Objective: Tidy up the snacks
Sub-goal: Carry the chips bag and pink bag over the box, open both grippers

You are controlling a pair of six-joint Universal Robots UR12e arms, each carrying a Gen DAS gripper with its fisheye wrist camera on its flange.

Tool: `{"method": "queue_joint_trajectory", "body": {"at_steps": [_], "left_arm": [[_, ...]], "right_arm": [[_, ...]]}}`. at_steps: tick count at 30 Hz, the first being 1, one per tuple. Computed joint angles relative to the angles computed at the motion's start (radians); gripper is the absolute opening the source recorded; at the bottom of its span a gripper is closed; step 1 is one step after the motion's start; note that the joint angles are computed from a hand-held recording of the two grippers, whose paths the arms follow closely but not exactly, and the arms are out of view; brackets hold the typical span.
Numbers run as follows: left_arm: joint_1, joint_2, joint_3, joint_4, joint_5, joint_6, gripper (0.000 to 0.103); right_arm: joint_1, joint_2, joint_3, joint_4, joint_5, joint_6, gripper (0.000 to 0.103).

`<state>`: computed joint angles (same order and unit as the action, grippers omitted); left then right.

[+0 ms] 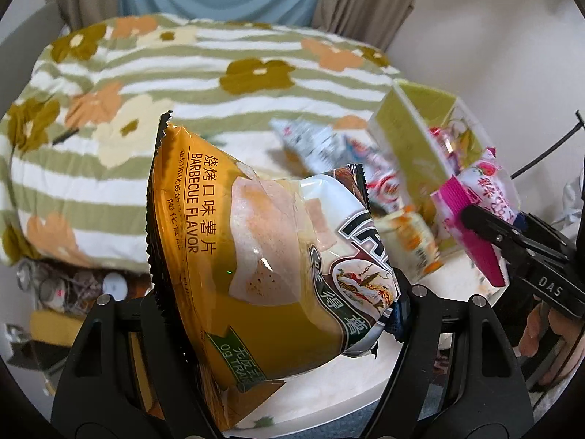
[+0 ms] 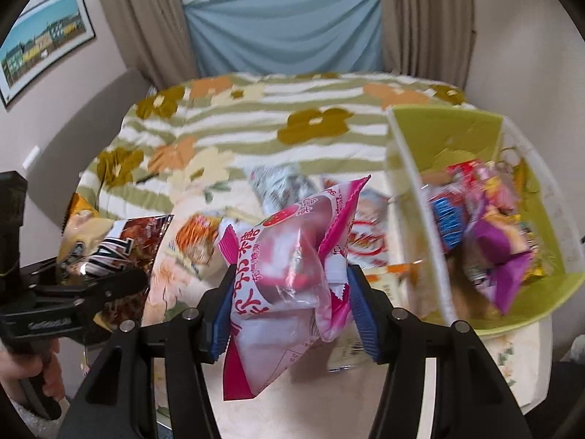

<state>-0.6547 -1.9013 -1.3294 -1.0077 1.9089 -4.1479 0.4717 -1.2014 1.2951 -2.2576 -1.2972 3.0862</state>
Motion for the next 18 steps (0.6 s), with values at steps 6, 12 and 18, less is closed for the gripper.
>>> {"method": "queue_joint_trajectory", "body": {"at_steps": [6,12,18], "left_arm": [[0.002,-0.092,0.156,-0.051,0.025,0.029,0.073],[0.007,-0.238,0.376,-0.100,0.015,0.016,0.073],[0.011,-0.458,0.743,-0.237,0.016,0.032,0.073]], "right_arm": [[-0.051,-0.007,-0.012,-0.044,0.014,0.014,0.053],[-0.116,0.026,-0.075,-0.008,0.052,-0.056,0.053],[-0.186,0.092,-0.163,0.062,0.122,-0.132,0.053]]}}
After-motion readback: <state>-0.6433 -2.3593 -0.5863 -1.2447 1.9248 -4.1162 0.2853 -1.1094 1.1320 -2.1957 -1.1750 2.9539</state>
